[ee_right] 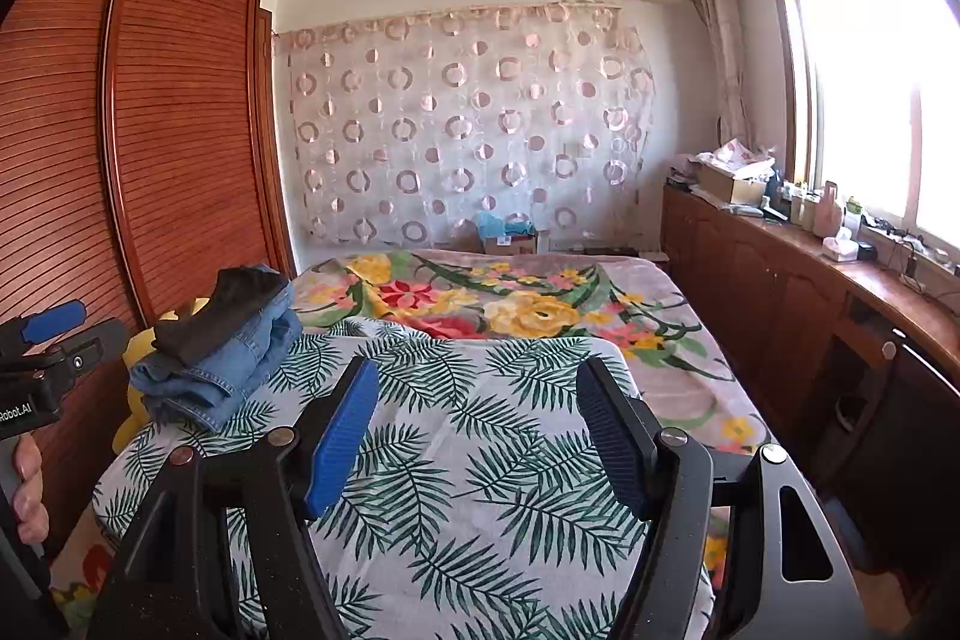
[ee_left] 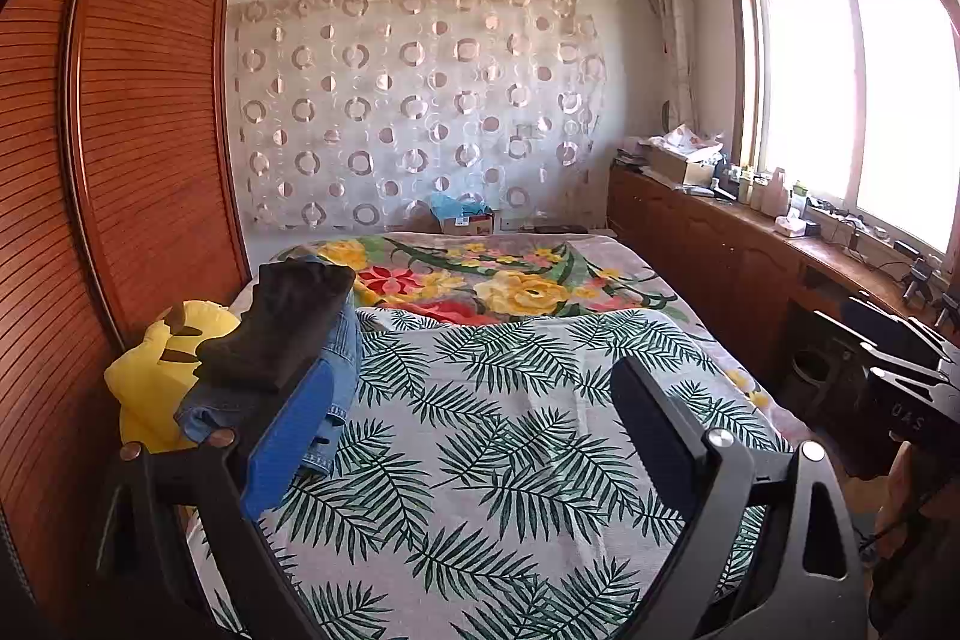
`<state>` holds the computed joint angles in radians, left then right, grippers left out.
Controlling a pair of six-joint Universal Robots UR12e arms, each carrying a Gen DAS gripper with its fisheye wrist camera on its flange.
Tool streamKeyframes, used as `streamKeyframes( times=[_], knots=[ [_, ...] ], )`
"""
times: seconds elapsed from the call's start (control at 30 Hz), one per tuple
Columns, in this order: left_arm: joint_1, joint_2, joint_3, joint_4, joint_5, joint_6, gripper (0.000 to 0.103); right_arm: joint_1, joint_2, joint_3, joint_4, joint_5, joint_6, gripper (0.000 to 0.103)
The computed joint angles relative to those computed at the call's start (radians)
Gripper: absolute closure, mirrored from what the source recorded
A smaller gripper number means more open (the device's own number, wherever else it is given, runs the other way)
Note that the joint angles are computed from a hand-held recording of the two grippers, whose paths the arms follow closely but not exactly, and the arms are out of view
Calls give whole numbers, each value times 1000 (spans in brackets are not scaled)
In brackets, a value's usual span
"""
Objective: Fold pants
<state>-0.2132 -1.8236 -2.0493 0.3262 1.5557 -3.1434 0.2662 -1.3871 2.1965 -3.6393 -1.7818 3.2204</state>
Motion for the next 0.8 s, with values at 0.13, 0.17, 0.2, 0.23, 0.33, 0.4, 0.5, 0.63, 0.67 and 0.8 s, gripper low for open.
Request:
streamKeyframes(
  times=[0.13, 0.17, 0.2, 0.23, 0.33, 0.4, 0.5, 0.63, 0.67, 0.8],
  knots=[
    [0, 0, 0, -1, -1, 0, 9, 0, 1, 1, -4, -1, 1, 33],
    [0, 0, 0, -1, -2, 0, 9, 0, 0, 2, -4, 0, 0, 33],
    [0, 0, 0, -1, -1, 0, 9, -1, -1, 2, -3, 2, 0, 33],
    [1, 0, -1, -1, -2, 0, 9, 0, 0, 2, -3, 1, 1, 33],
    [0, 0, 0, -2, -1, 0, 9, 2, -1, 3, -4, 1, 0, 33],
    [0, 0, 1, -3, -1, 0, 9, 3, -1, 3, -2, 2, -1, 33],
    [-1, 0, 1, -2, 0, 0, 9, 3, 0, 2, -2, 3, -3, 33],
    [-1, -3, 0, 4, 0, -1, 9, 1, -2, 3, -3, 7, -5, 33],
    [-1, -3, 0, 4, 0, -1, 9, 1, -2, 5, -5, 6, -6, 33],
    [-1, -2, 0, 3, 0, -1, 9, -1, -3, 6, -6, 8, -7, 33]
  ],
)
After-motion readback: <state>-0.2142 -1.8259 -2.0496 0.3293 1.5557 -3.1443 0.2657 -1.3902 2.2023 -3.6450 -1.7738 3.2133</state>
